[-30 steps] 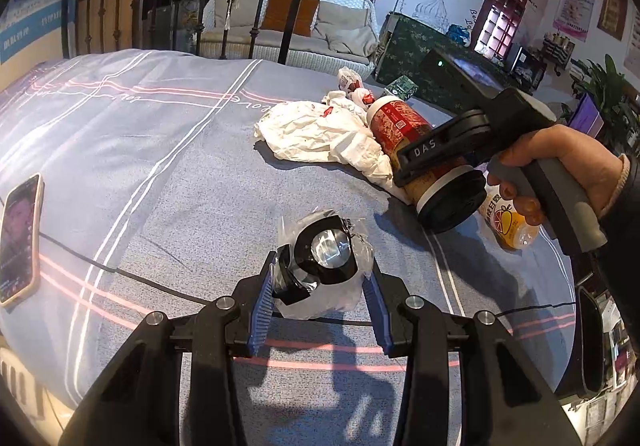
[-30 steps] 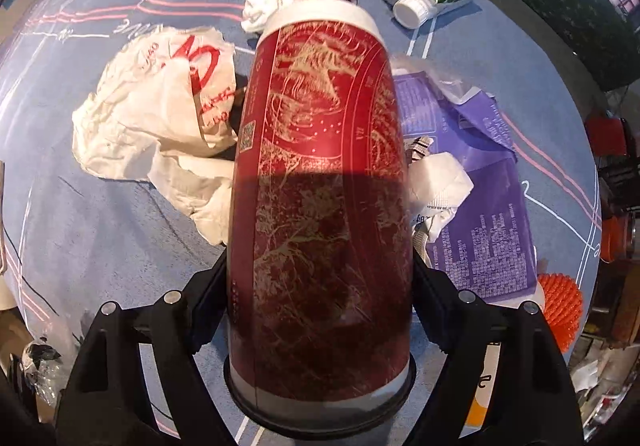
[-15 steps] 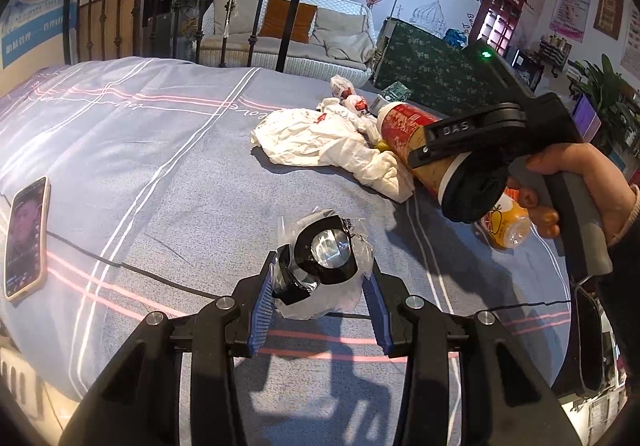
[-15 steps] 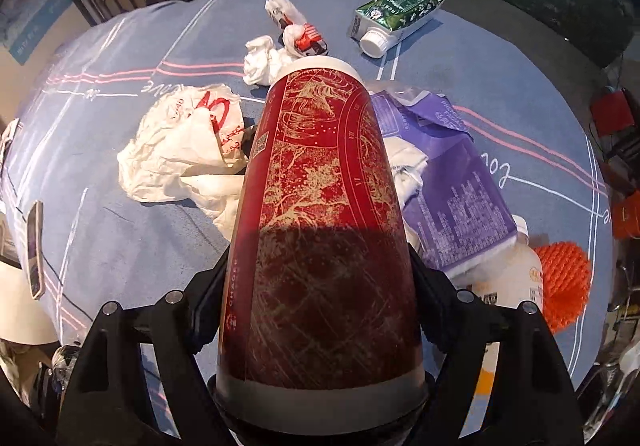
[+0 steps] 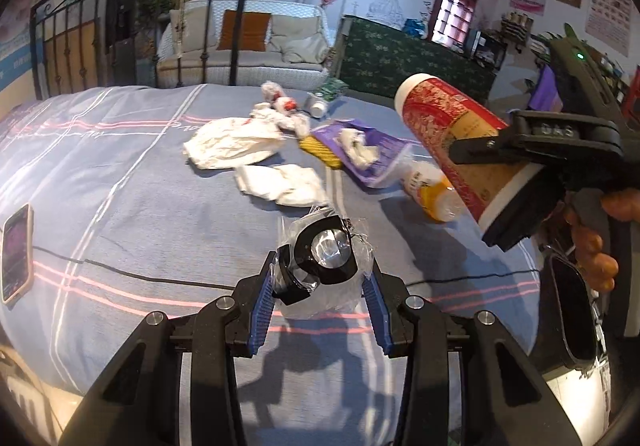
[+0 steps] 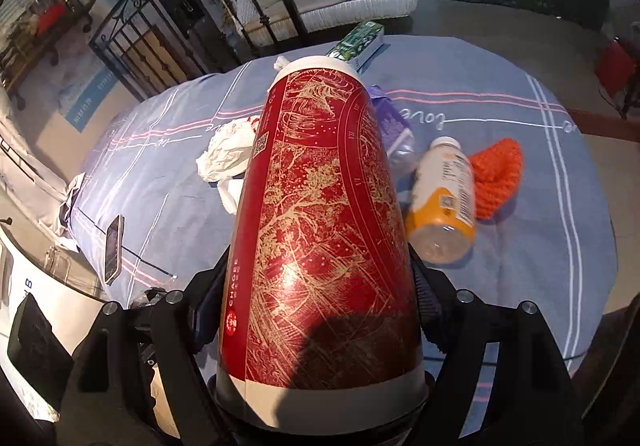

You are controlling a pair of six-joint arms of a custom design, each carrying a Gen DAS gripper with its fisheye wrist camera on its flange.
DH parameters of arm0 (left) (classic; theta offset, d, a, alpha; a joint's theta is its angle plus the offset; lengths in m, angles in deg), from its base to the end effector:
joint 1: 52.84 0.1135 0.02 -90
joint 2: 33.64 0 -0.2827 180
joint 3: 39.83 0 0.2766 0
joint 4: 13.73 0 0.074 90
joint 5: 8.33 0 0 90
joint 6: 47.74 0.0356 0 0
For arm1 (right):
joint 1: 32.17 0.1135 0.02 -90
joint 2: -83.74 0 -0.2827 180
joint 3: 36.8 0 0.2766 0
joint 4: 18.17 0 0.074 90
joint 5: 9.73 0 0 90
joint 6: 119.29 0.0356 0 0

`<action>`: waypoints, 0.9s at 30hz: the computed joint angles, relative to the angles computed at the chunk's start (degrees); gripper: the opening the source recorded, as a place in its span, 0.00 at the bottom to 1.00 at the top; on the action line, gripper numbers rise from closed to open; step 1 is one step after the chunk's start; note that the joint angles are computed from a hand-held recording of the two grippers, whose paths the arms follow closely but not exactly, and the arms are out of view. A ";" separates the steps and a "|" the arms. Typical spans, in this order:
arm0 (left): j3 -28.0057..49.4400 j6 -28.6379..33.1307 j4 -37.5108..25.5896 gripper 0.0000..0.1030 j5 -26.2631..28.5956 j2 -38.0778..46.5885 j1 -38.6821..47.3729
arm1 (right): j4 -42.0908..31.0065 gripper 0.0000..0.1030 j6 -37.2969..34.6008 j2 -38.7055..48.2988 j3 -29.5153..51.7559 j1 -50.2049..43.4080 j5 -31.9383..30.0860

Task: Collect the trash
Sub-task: 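Carry the red can over the black bin and open the right tool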

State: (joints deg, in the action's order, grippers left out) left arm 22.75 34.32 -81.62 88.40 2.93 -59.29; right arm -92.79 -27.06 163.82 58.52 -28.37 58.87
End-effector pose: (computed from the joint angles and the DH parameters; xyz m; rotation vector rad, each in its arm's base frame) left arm 0.1217 -0.0180 0.3302 0.0306 2.3097 -0.2638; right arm 0.2912 0.0324 0.3725 -0.1688 2.5788 0.5241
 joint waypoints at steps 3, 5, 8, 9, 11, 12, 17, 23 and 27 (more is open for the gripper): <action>0.27 -6.10 0.52 0.40 -7.13 0.05 -13.30 | -0.82 0.76 -3.53 -6.55 -5.47 -9.77 -3.99; 0.60 -9.50 1.33 0.40 -11.69 1.21 -22.22 | -3.08 0.76 -7.10 -9.71 -7.47 -18.29 -6.95; 1.26 -12.69 3.58 0.40 -16.26 4.29 -33.16 | -6.89 0.76 -16.22 -12.92 -9.67 -36.16 -9.00; 1.33 -13.29 4.52 0.40 -16.96 5.27 -35.84 | -8.10 0.76 -19.07 -12.75 -9.66 -41.35 -9.93; 1.67 -14.60 6.74 0.40 -18.25 8.15 -41.40 | -11.04 0.76 -25.35 -10.50 -8.85 -52.43 -11.38; 2.01 -14.64 7.75 0.40 -17.83 9.55 -42.79 | -11.88 0.76 -28.18 -8.36 -8.23 -58.15 -11.00; 3.94 -14.16 13.59 0.40 -16.43 17.33 -49.43 | -8.10 0.76 -32.13 0.19 -7.76 -71.29 -5.07; 6.04 -12.55 18.18 0.40 -15.36 24.95 -53.95 | 0.30 0.76 -27.02 12.38 -8.85 -71.05 4.59; 7.03 -12.05 19.19 0.40 -15.77 27.54 -55.73 | 2.29 0.76 -23.74 20.97 -6.87 -68.94 9.18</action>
State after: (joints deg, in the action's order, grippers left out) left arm 29.78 22.27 -62.43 72.63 30.46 -115.02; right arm -90.50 -50.80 184.79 51.66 -97.30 68.04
